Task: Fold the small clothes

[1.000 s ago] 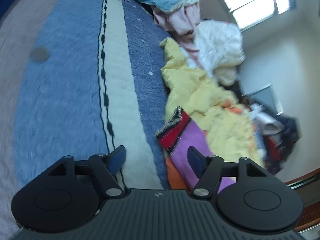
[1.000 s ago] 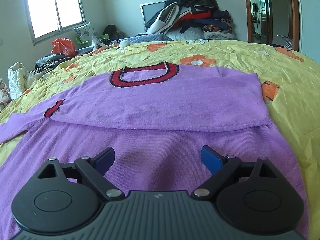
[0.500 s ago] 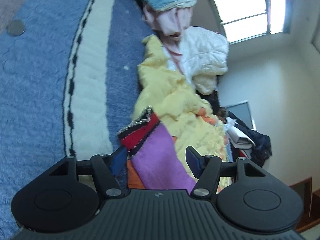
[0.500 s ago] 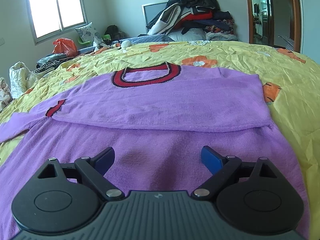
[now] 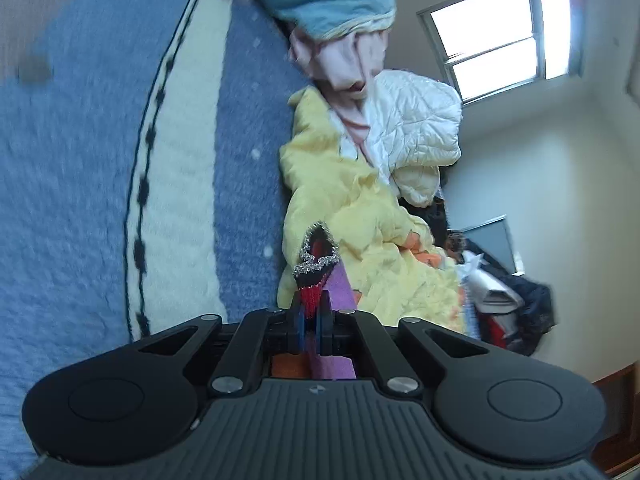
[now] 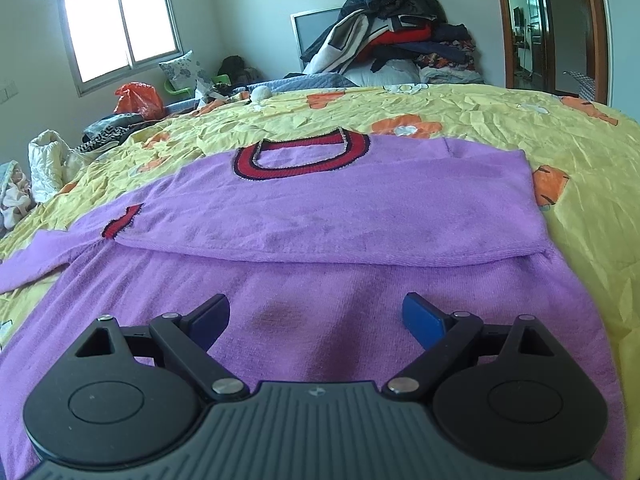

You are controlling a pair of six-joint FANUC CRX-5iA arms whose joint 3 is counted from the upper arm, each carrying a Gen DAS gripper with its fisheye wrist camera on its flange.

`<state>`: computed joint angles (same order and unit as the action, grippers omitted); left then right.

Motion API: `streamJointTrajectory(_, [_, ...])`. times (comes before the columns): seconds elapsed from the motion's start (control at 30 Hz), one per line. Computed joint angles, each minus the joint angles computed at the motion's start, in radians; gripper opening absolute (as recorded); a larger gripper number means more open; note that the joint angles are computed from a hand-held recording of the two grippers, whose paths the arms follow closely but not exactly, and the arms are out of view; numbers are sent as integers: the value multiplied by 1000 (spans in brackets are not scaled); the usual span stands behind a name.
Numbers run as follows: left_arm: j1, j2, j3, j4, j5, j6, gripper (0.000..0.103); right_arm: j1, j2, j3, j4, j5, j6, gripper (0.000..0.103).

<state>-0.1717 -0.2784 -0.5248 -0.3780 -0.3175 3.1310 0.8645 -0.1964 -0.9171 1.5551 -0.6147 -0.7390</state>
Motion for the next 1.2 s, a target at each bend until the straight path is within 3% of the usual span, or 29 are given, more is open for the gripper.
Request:
streamJointTrajectory(0.07, [-58,11,71,-118,-113,91,4,-1,-1,0,-9,4,5,94])
streamJointTrajectory(0.27, [-162,67,202,-243,-283,78,3,-22,-10,-11,30,27,-28,94])
streamJointTrajectory(0.37, [-205,94,258,-271,-300,46,3,-37,-16,-18,53,44,-51,94])
streamJointTrajectory(0.43, [-206,116,282,-245,-266,22,3,-32,-13,-13,33,41,-37,94])
streamJointTrajectory(0.57, [-225,210,383,-138,-219,-131,3,23,6,23,-98,-3,87,94])
streamJointTrajectory(0.67, [-282,335,526,-67,-211,-282,3,99,32,74,-252,-83,206,94])
streamJointTrajectory(0.83, [-402,592,833,31,-232,-510,3,185,19,86,-342,-153,246,94])
streamJointTrajectory(1.03, [-527,946,1285,188,-332,-767,3,249,-35,50,-390,-206,247,94])
streamJointTrajectory(1.2, [-606,1222,1677,296,-485,-898,3,277,-101,6,-412,-242,197,94])
